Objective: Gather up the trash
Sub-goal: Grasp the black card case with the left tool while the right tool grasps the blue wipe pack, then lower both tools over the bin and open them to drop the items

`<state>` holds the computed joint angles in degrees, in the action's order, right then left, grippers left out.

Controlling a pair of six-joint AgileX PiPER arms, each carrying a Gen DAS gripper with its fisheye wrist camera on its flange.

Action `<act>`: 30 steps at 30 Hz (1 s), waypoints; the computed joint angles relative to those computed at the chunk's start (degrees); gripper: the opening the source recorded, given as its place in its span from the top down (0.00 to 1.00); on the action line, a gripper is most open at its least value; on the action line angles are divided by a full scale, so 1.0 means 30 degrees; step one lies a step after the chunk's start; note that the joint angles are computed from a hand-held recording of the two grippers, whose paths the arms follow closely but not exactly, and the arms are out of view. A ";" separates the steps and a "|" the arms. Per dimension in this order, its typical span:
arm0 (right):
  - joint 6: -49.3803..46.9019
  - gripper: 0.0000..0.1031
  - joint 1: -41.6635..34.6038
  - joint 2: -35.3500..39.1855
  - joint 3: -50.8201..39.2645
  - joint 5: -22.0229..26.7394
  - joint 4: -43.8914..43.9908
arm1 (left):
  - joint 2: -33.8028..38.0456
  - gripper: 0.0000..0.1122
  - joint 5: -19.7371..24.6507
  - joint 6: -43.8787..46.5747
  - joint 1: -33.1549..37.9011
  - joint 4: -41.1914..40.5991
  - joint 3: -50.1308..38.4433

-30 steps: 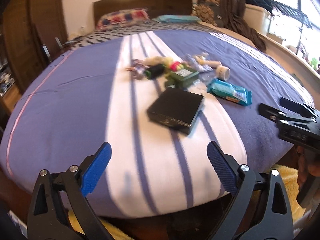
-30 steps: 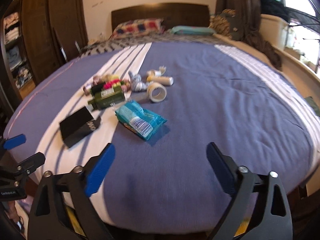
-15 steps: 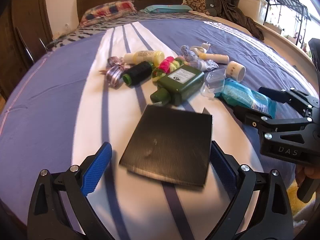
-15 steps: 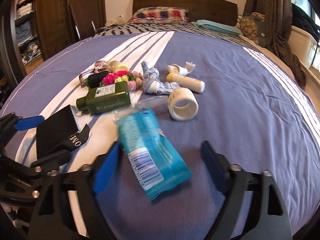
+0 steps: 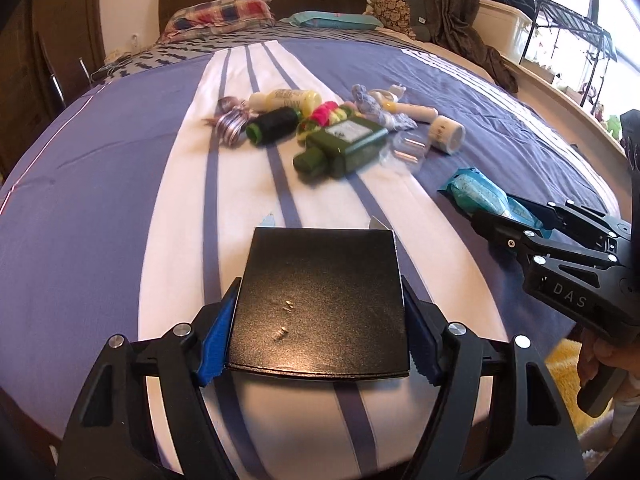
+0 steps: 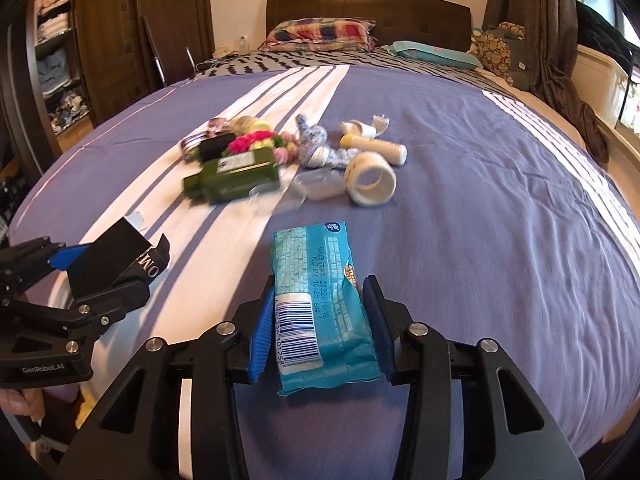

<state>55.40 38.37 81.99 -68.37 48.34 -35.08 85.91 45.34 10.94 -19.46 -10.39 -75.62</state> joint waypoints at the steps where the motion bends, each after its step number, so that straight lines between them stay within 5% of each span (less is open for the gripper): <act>1: 0.0317 0.58 0.0362 -0.0239 0.0163 0.0182 -0.0077 | -0.0339 0.38 -0.0004 0.0017 0.0050 -0.0098 0.0328; 13: 0.8745 0.58 1.0251 -0.3391 0.1573 0.6325 -0.4037 | -0.8549 0.38 0.1442 0.0530 0.1683 -0.1791 0.5669; 18: 1.1304 0.58 1.2965 -0.3670 0.2638 0.7123 -0.3614 | -1.0606 0.38 0.2166 0.0149 0.1879 -0.1387 0.7757; 25: 1.2493 0.58 1.2572 -0.3043 0.5489 0.4286 -0.0923 | -1.1136 0.38 0.2430 0.1947 0.2560 -0.2107 1.2000; 30: 1.1282 0.58 1.0124 -0.1699 0.8023 -0.0972 0.1900 | -0.8733 0.38 0.1120 0.2998 0.1947 -0.2953 1.4217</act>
<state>89.24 68.74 76.89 -44.30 45.42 -29.38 59.71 48.70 19.94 -13.62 -19.25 -32.96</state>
